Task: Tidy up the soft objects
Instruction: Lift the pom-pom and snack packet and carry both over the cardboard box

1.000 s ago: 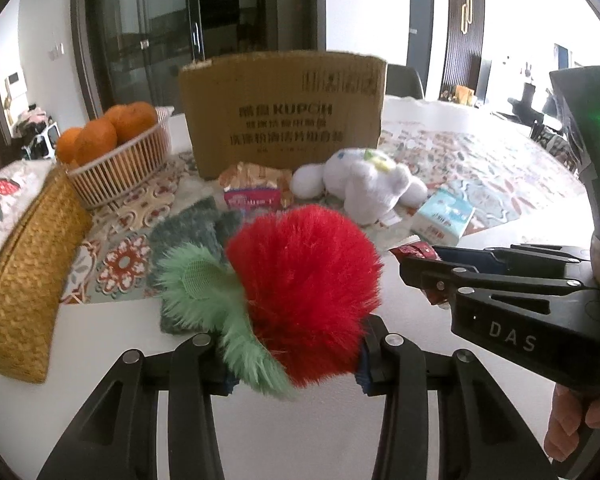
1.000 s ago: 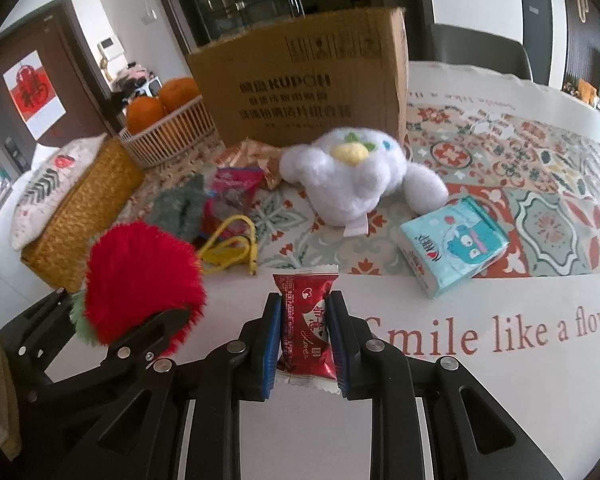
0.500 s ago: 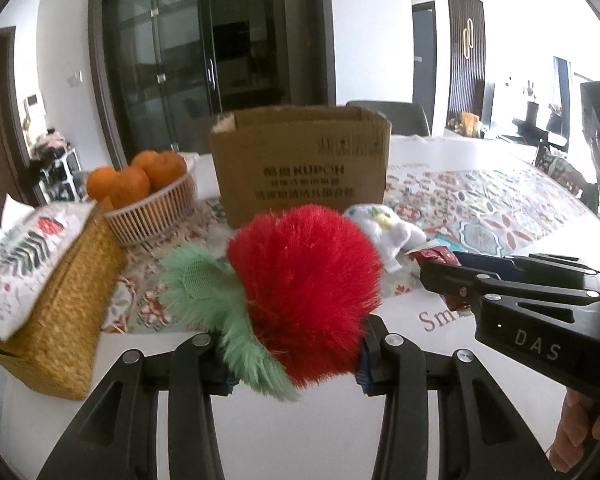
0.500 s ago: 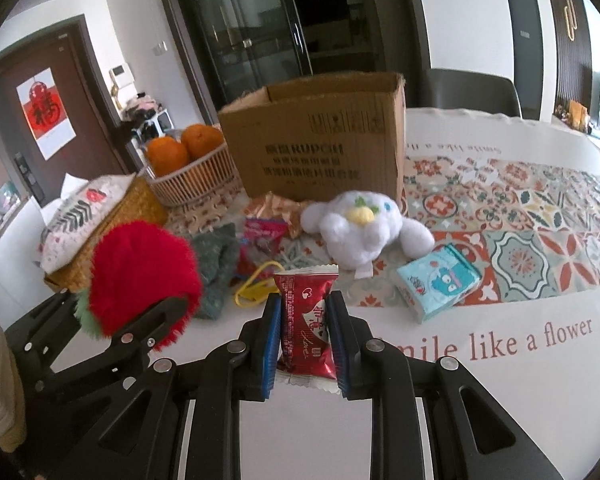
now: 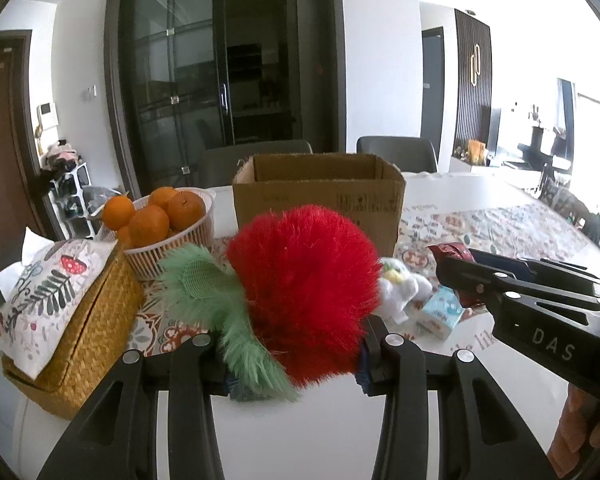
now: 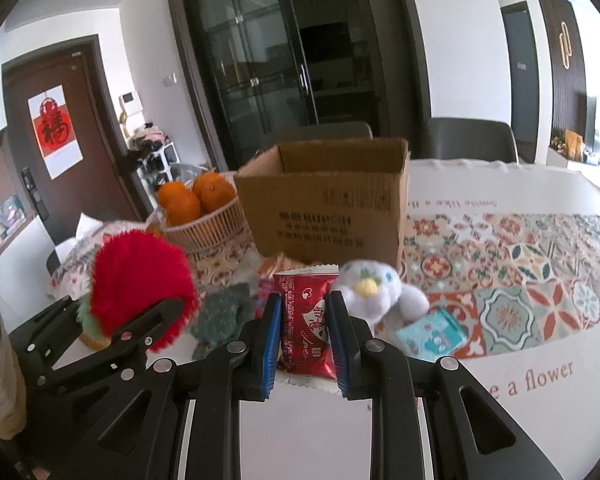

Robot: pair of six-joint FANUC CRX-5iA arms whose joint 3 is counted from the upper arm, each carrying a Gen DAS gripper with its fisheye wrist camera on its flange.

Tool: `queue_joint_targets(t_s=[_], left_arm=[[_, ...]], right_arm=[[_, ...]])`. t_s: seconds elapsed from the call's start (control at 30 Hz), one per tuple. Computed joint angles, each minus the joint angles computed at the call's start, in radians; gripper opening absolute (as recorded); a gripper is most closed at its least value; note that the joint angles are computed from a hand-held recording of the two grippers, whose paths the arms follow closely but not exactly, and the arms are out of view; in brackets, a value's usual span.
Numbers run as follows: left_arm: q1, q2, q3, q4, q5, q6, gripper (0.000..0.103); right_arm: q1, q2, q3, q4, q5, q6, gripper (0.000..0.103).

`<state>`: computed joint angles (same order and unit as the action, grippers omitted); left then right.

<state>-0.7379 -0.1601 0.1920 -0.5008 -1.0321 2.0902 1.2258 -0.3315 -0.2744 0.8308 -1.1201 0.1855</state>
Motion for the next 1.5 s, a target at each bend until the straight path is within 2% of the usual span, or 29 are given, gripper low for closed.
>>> queue_joint_targets(t_s=[0.13, 0.43, 0.67, 1.07, 1.3, 1.5], left_arm=[[0.040, 0.009, 0.018, 0.045, 0.027, -0.034, 0.043], [0.049, 0.029, 0.075, 0.004, 0.043, -0.043, 0.043], [0.051, 0.062, 0.144, -0.039, 0.048, -0.071, 0.043], [0.104, 0.128, 0.242, 0.021, 0.097, -0.161, 0.043], [0.102, 0.184, 0.318, -0.025, 0.099, -0.202, 0.043], [0.146, 0.247, 0.379, 0.055, 0.099, -0.277, 0.043]], right_arm=[[-0.017, 0.010, 0.016, 0.034, 0.014, -0.001, 0.024], [-0.059, 0.040, 0.060, 0.093, 0.046, 0.015, 0.024], [-0.098, 0.074, 0.117, 0.090, 0.065, 0.055, 0.024], [-0.181, 0.132, 0.221, 0.066, 0.108, 0.118, 0.024], [-0.223, 0.166, 0.268, 0.050, 0.123, 0.170, 0.024], [-0.262, 0.208, 0.326, 0.015, 0.124, 0.233, 0.024]])
